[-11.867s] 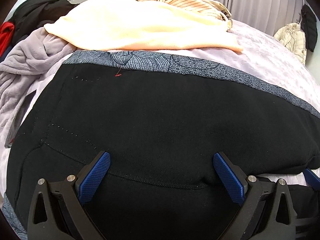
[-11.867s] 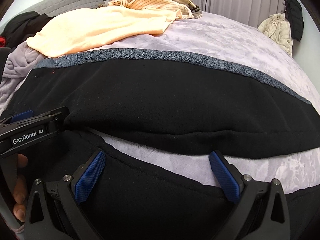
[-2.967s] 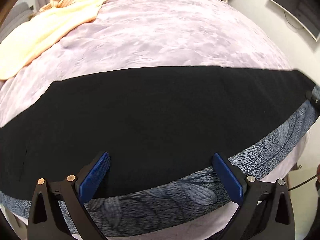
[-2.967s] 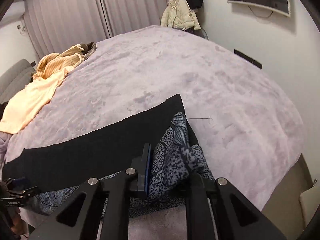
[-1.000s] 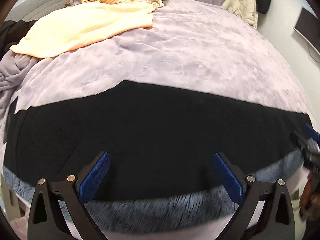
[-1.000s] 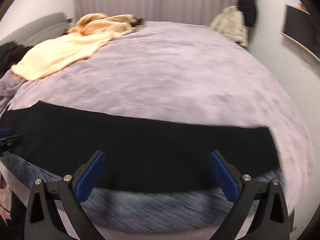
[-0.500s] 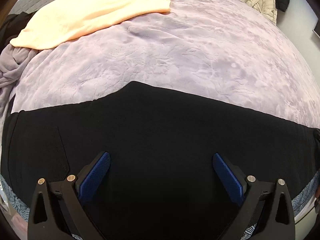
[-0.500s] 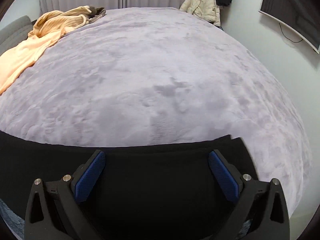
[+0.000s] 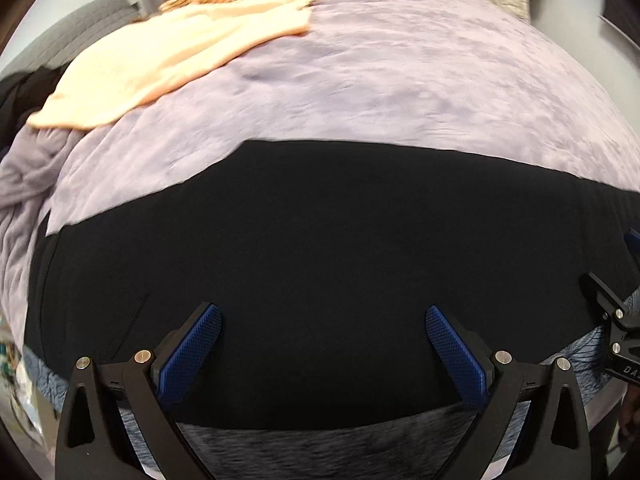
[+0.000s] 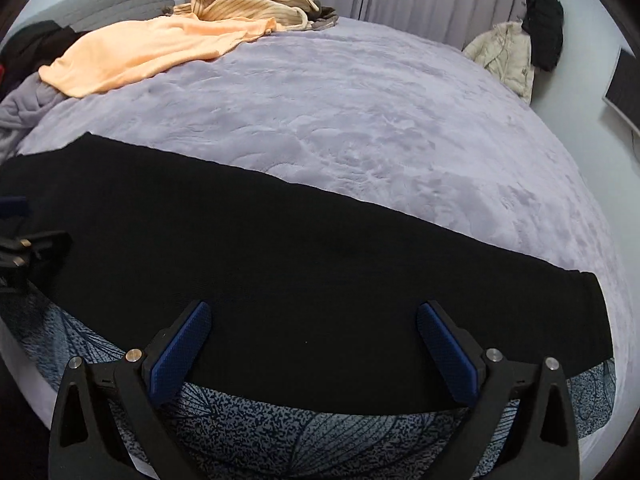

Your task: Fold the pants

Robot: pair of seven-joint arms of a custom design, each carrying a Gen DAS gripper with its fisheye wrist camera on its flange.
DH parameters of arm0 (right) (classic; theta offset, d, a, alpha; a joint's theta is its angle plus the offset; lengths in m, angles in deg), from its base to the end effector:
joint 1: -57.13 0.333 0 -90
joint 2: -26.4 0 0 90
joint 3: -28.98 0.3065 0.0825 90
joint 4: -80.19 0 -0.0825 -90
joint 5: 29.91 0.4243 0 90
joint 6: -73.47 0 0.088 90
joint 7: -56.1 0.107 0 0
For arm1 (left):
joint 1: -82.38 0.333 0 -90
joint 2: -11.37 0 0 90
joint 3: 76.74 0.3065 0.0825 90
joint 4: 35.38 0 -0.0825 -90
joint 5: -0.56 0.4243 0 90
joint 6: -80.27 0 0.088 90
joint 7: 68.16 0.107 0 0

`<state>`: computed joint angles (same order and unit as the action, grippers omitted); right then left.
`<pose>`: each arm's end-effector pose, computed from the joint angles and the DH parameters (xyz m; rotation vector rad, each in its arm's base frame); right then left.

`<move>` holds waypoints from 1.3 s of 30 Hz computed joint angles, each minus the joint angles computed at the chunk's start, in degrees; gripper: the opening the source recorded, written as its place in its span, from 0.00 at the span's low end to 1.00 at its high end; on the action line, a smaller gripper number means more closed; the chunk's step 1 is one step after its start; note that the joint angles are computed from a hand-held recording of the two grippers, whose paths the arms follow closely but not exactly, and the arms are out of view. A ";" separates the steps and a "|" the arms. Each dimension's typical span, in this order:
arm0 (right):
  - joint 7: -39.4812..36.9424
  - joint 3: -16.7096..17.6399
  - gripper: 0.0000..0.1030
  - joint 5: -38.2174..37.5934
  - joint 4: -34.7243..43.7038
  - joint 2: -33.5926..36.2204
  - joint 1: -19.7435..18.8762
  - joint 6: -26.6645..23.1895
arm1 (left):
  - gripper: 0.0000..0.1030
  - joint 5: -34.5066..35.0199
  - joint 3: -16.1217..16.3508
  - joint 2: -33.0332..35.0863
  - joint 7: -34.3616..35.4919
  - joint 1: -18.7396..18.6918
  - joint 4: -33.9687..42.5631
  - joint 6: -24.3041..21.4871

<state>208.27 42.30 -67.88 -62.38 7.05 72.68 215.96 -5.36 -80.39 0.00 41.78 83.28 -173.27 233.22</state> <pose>0.4323 0.2411 0.4087 -1.8266 2.0387 -0.7848 0.5364 -0.0230 0.4066 -1.6245 2.2419 -0.4477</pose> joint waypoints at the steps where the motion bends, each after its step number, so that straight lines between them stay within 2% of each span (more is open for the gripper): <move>1: 1.36 -0.02 1.00 -0.87 -1.00 -0.47 -0.39 1.88 | 1.00 0.08 0.71 0.11 -0.13 0.23 0.33 -0.35; 4: 0.93 -0.70 1.00 0.13 -2.59 -1.45 -0.82 4.61 | 1.00 -4.17 2.72 -0.27 3.39 1.68 1.04 -3.42; 6: 0.83 -0.20 1.00 -0.30 -2.72 -1.41 -1.37 5.04 | 1.00 -3.57 2.88 -1.14 3.14 3.44 -0.19 -3.43; 10: 0.99 0.18 1.00 -1.66 -3.26 -1.75 -2.71 6.21 | 1.00 2.09 2.28 -4.24 -0.55 7.40 -4.99 2.27; 13: 1.85 0.74 1.00 -2.32 -3.74 -2.25 -3.07 6.55 | 1.00 0.69 4.65 -4.22 0.48 8.16 -5.22 2.08; 16: 2.09 0.88 1.00 -2.75 -3.81 -2.24 -3.30 6.68 | 1.00 -5.03 8.05 -1.42 3.28 8.70 -2.04 -1.78; 18: 2.10 0.93 1.00 -2.76 -3.71 -2.19 -3.28 6.50 | 1.00 -9.01 8.93 0.53 5.63 9.55 0.24 -3.89; 20: 2.11 0.92 1.00 -2.81 -3.69 -2.16 -3.29 6.46 | 1.00 -12.34 9.63 2.39 7.43 10.95 2.57 -6.20; 21: 2.20 0.96 1.00 -2.86 -3.64 -2.13 -3.29 6.37 | 1.00 -14.62 10.03 3.39 8.41 11.62 4.10 -8.90; 24: 2.74 1.16 1.00 -3.02 -3.47 -2.02 -3.23 5.95 | 1.00 -16.46 9.46 4.74 7.16 14.17 6.38 -12.32; 27: 2.58 0.88 1.00 -3.19 -3.54 -2.00 -3.23 6.05 | 1.00 -15.65 8.36 1.95 7.95 14.98 5.03 -8.83; 30: 4.26 1.54 1.00 -4.11 -3.04 -1.54 -3.40 5.30 | 1.00 -22.32 8.64 0.50 15.36 12.33 5.79 -7.01; 32: 5.86 1.96 1.00 -5.09 -2.61 -1.12 -3.45 4.64 | 1.00 -23.20 7.38 2.32 17.29 10.84 7.98 -4.31; 34: 6.55 1.90 1.00 -5.48 -2.12 -0.73 -3.12 3.72 | 1.00 -19.31 5.15 7.73 16.10 9.87 12.29 0.54; 35: 6.78 1.85 1.00 -5.52 -1.85 -0.58 -2.84 3.17 | 1.00 -15.06 4.35 10.84 13.18 10.09 14.80 1.81; 36: 7.00 1.76 1.00 -5.65 -1.74 -0.53 -2.60 2.85 | 1.00 -7.77 3.80 14.44 6.86 10.18 18.06 1.62; 37: 7.19 1.59 1.00 -5.86 -1.81 -0.58 -2.42 2.85 | 1.00 -2.28 3.91 18.89 1.19 10.10 22.85 -0.87; 38: 7.41 1.43 1.00 -6.03 -1.92 -0.66 -2.28 2.90 | 1.00 1.29 4.63 22.48 -3.65 9.78 26.37 -2.09; 39: 7.60 1.34 1.00 -6.20 -2.00 -0.73 -2.18 2.91 | 1.00 2.06 5.17 24.06 -4.48 10.22 28.03 -5.25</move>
<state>215.87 43.64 -74.08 -64.38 6.31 70.49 218.87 -3.30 -75.22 24.06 37.30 93.50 -145.24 227.97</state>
